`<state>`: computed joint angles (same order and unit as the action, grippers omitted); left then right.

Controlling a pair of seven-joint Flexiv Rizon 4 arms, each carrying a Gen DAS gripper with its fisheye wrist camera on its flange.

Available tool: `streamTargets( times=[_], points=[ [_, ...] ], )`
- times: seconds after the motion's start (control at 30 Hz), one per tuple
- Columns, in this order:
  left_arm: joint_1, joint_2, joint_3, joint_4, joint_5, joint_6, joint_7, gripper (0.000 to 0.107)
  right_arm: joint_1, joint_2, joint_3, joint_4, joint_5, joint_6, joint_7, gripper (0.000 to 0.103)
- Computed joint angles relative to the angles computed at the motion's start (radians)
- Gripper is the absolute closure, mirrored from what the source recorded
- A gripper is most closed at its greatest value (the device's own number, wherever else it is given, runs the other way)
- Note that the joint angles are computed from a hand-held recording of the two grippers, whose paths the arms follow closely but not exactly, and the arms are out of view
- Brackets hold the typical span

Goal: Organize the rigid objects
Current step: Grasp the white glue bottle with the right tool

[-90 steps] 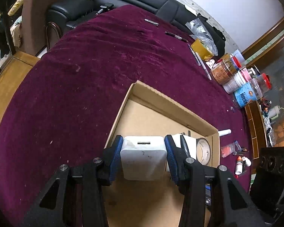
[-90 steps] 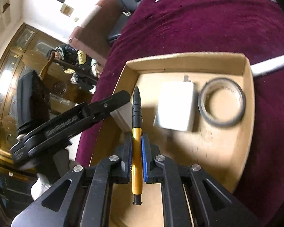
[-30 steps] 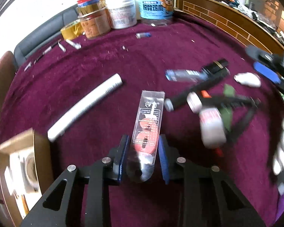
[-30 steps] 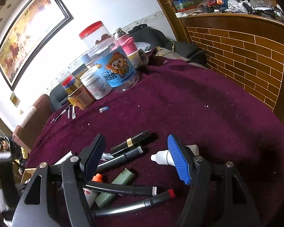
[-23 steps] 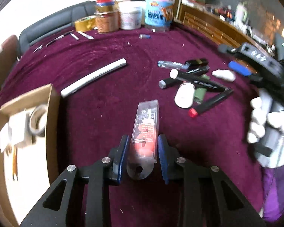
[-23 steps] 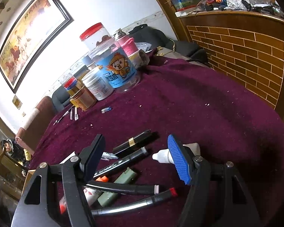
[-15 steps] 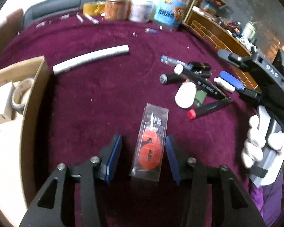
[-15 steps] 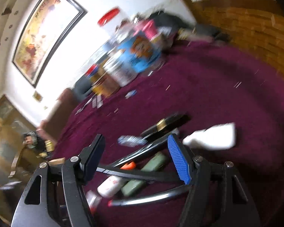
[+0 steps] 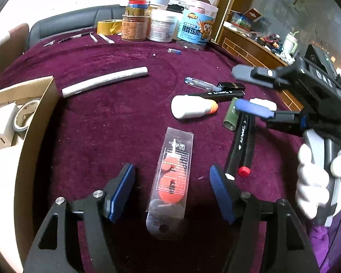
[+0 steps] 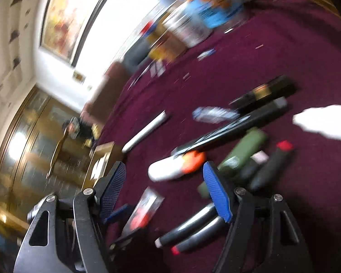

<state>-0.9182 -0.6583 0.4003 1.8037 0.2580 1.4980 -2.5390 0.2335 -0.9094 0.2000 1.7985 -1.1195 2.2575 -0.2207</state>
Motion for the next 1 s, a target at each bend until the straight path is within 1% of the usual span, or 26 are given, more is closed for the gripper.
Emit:
streamTargets(
  times=[0.03,0.07,0.1,0.13,0.17,0.2,0.23,0.27,0.33,0.37,0.4,0.43,0.5,0.6,0.67,0.73,0.8,0.83,0.9,0.93,0.97,1.0],
  points=[
    [0.001,0.0,-0.006,-0.009,0.001,-0.018,0.012,0.038,0.011,0.008,-0.006,0.017,0.059,0.003,-0.021,0.032],
    [0.018,-0.001,-0.03,-0.026,0.003,-0.044,0.042,0.025,0.021,0.016,-0.011,0.034,0.124,0.005,-0.047,0.032],
    [0.046,-0.005,-0.071,-0.053,0.005,-0.087,0.092,0.01,0.023,0.02,-0.008,0.038,0.154,-0.001,-0.059,0.032],
    [0.045,-0.015,-0.084,-0.086,-0.019,-0.148,0.156,0.005,0.031,0.029,-0.007,0.052,0.199,-0.002,-0.081,0.032],
    [0.017,-0.035,-0.065,-0.151,0.004,-0.264,0.172,0.005,0.031,0.032,-0.002,0.057,0.221,-0.007,-0.096,0.032],
    [0.017,-0.036,-0.075,-0.186,0.063,-0.315,0.128,0.005,0.028,0.037,0.004,0.064,0.236,-0.014,-0.108,0.032],
    [0.029,-0.039,-0.09,-0.188,0.057,-0.311,0.131,0.005,0.034,0.04,0.009,0.066,0.257,-0.024,-0.122,0.032],
    [0.034,-0.038,-0.095,-0.19,0.069,-0.314,0.115,0.008,0.034,0.043,0.015,0.07,0.27,-0.034,-0.135,0.032],
    [0.018,-0.027,-0.074,-0.181,0.114,-0.308,0.043,0.025,0.031,0.048,0.027,0.072,0.293,-0.053,-0.156,0.032],
    [0.013,-0.021,-0.067,-0.177,0.136,-0.308,0.014,0.046,0.031,0.051,0.033,0.077,0.308,-0.059,-0.168,0.032],
    [0.01,-0.007,-0.061,-0.165,0.156,-0.306,-0.013,0.071,0.032,0.053,0.038,0.079,0.322,-0.068,-0.177,0.032],
    [0.02,0.012,-0.068,-0.142,0.164,-0.3,-0.035,0.084,0.038,0.052,0.042,0.077,0.341,-0.079,-0.187,0.032],
    [0.089,0.051,-0.126,-0.068,0.15,-0.219,-0.057,0.084,0.042,0.058,0.045,0.086,0.378,-0.091,-0.211,0.032],
    [0.096,0.09,-0.118,-0.007,0.195,-0.18,-0.14,0.084,0.052,0.067,0.046,0.097,0.435,-0.094,-0.257,0.032],
    [0.11,0.11,-0.126,0.036,0.211,-0.129,-0.183,0.084,0.068,0.078,0.041,0.107,0.478,-0.096,-0.291,0.032],
    [0.119,0.109,-0.123,0.066,0.218,-0.074,-0.219,0.083,0.079,0.083,0.042,0.108,0.508,-0.108,-0.316,0.032],
    [0.112,0.103,-0.112,0.067,0.216,-0.052,-0.23,0.081,0.096,0.09,0.036,0.109,0.541,-0.128,-0.344,0.032],
    [0.116,0.101,-0.117,0.064,0.208,-0.053,-0.218,0.079,0.108,0.095,0.029,0.112,0.563,-0.134,-0.361,0.032],
    [0.133,0.091,-0.132,0.057,0.194,-0.025,-0.186,0.06,0.138,0.108,0.012,0.119,0.61,-0.147,-0.402,0.032],
    [0.111,0.076,-0.105,0.046,0.2,-0.006,-0.193,0.058,0.153,0.114,0.004,0.121,0.633,-0.15,-0.424,0.032],
    [0.105,0.07,-0.098,0.041,0.19,-0.004,-0.18,0.054,0.171,0.121,-0.005,0.124,0.656,-0.152,-0.449,0.032],
    [0.1,0.066,-0.09,0.042,0.181,0.011,-0.176,0.053,0.171,0.122,-0.001,0.126,0.663,-0.15,-0.468,0.032]
  ],
)
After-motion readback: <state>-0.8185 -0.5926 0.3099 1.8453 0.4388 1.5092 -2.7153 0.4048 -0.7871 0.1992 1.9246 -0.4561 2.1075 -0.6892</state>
